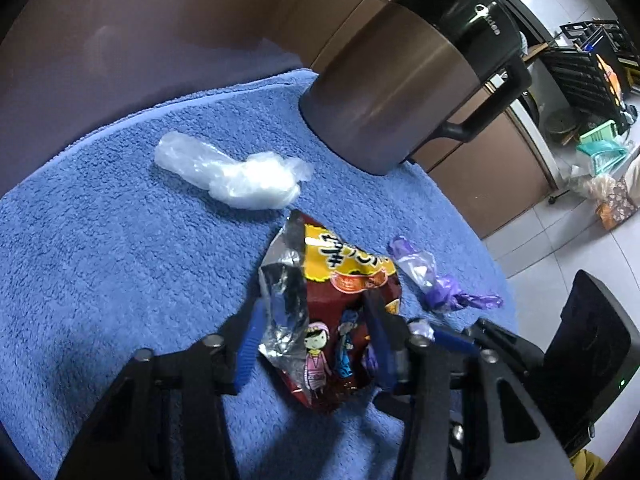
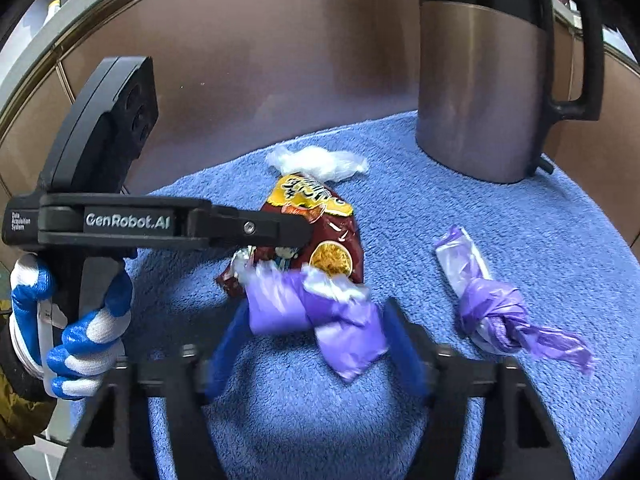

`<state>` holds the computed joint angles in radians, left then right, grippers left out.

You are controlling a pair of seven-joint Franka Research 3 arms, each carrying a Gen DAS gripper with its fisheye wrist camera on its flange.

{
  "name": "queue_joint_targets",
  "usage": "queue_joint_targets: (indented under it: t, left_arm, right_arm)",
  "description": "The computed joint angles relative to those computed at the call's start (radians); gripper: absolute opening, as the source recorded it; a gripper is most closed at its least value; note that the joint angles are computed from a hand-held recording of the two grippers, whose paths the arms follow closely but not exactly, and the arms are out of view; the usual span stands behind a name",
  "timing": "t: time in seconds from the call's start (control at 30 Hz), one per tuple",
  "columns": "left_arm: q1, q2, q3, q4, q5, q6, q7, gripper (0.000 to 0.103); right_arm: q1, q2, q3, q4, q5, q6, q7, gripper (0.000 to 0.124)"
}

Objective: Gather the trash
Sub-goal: 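Grasp the red snack bag with left gripper while right gripper grasps purple wrapper, then carry snack bag and purple wrapper over the bin and open both grippers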

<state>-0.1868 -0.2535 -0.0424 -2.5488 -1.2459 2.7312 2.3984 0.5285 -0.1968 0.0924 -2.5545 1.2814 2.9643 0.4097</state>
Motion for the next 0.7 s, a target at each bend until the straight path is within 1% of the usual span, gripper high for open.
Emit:
queue_joint_targets:
  t: [0.03,0.13,0.17,0.2,0.23,0.37,0.5,0.6,0.7]
  left_arm:
    - [0.001,0.002,-0.003,-0.001,0.005,0.008,-0.007,0.024]
    - [0.004,0.014,0.003,0.006,-0.007,-0.003,-0.003,0.012]
    - [0.004,0.011,0.001,0.003,-0.014,0.0,0.005,0.01]
    - [0.001,0.004,-0.005,-0.003,-0.024,0.018,0.017,0.004]
    - [-0.001,-0.006,-0.007,-0.012,-0.035,0.031,0.029,0.002]
    - [-0.014,-0.063,0.0,-0.049,-0.091,0.043,0.062,0.001]
    - [-0.02,-0.16,0.015,-0.102,-0.094,0.035,0.043,0.0]
    - [-0.027,-0.263,0.034,-0.148,-0.057,0.035,0.001,0.0]
    - [-0.024,-0.395,0.037,-0.195,0.036,0.043,-0.088,0.0]
  right_arm:
    - [-0.001,0.001,0.001,-0.002,0.0,0.005,0.003,0.048]
    - [-0.002,-0.015,-0.013,-0.012,0.037,-0.017,-0.029,0.039]
    - [-0.005,-0.023,-0.014,-0.018,0.042,-0.021,-0.033,0.037]
    - [-0.007,-0.033,-0.015,-0.026,0.049,-0.024,-0.037,0.035]
    - [-0.01,-0.041,-0.017,-0.033,0.053,-0.028,-0.039,0.017]
    - [-0.013,-0.103,-0.023,-0.086,0.077,-0.03,-0.036,0.017]
    - [-0.004,-0.213,-0.022,-0.164,0.067,-0.022,-0.004,0.017]
    - [0.012,-0.323,-0.028,-0.229,0.034,-0.012,0.052,0.017]
    - [0.014,-0.453,-0.025,-0.296,-0.036,-0.007,0.145,0.017]
